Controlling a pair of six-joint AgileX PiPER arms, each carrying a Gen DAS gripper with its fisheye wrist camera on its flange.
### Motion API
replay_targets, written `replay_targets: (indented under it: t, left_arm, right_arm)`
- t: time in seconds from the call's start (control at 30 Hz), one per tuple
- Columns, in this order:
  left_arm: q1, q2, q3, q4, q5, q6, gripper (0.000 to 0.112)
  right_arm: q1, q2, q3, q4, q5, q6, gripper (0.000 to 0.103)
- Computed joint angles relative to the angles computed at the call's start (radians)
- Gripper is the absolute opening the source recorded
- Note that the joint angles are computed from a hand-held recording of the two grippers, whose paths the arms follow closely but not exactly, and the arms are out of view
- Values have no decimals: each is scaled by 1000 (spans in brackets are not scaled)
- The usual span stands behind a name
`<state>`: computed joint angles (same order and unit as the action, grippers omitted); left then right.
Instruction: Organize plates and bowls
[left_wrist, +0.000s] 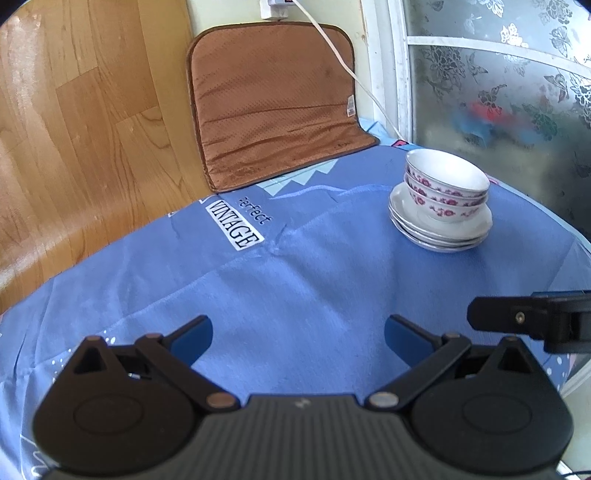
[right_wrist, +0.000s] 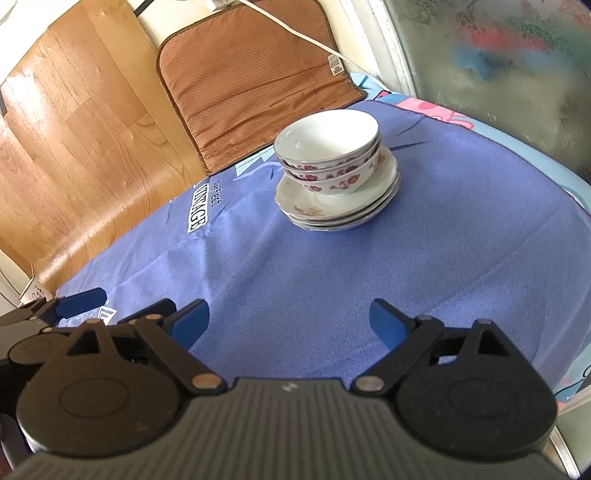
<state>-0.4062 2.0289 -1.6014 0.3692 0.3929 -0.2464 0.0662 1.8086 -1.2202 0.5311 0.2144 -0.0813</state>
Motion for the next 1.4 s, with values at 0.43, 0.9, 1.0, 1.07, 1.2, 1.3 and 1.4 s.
replay_targets:
  t: [0.43, 0.9, 1.0, 1.07, 1.2, 1.3, 1.4]
  left_arm:
    - [-6, 8, -8, 10, 16, 3, 103]
    - [-2, 18, -26, -32, 32, 40, 103]
    - [0, 19, -27, -39, 33, 48, 103]
    - [-1, 18, -25, -35, 31, 45, 103]
    - [-3, 19, -24, -30, 33, 43, 103]
    - [-3, 19, -25, -29, 34, 42, 103]
    - [-4, 20, -26, -29, 35, 42, 103]
  right_arm:
    - [-5, 1, 4, 31, 0, -25, 95]
    - [-8, 2, 6, 44, 0, -33, 95]
    - [-7, 1, 7, 42, -2, -31, 95]
    - [-8, 3, 6, 45, -3, -33, 95]
    - [-7, 3, 7, 39, -8, -25, 95]
    - [-8, 5, 5, 44, -6, -30, 95]
    - [-8, 5, 4, 42, -5, -29, 95]
